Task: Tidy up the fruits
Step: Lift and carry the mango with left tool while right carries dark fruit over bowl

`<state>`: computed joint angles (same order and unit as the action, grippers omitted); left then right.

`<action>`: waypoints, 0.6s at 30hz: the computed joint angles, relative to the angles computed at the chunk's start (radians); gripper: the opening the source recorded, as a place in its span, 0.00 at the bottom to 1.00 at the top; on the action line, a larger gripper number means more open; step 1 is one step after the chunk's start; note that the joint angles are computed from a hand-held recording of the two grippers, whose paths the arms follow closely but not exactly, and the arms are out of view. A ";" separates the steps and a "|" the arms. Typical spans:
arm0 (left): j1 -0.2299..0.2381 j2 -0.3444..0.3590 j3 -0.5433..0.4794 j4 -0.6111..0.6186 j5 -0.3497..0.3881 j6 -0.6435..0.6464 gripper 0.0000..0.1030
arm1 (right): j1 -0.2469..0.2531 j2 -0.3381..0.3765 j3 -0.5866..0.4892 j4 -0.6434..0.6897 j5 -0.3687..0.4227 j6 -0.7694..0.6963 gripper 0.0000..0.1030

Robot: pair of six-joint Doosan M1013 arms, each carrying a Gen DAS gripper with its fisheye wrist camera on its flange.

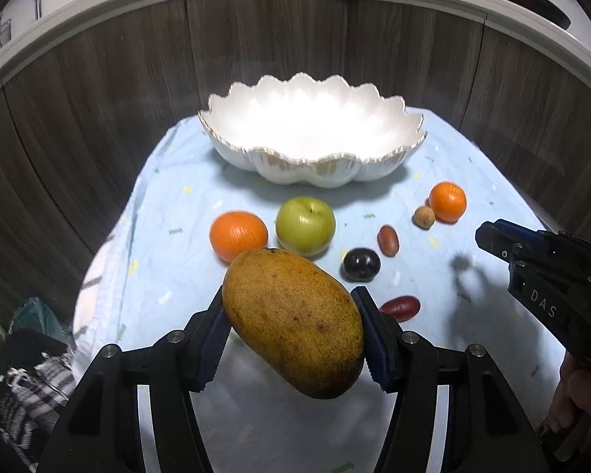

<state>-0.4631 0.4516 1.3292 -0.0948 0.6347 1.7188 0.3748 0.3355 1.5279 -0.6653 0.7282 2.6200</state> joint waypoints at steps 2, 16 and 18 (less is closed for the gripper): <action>0.002 -0.003 -0.003 -0.008 -0.003 0.006 0.57 | 0.003 -0.004 -0.003 -0.009 0.001 0.006 0.20; 0.017 -0.011 -0.050 -0.027 -0.027 0.004 0.57 | 0.004 -0.014 -0.051 -0.039 -0.022 0.017 0.20; 0.018 -0.008 -0.062 -0.026 -0.030 0.002 0.57 | 0.003 -0.011 -0.064 -0.045 -0.027 0.014 0.20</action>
<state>-0.4448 0.4439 1.2672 -0.1211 0.6046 1.7203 0.3779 0.3245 1.4641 -0.7108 0.7010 2.6343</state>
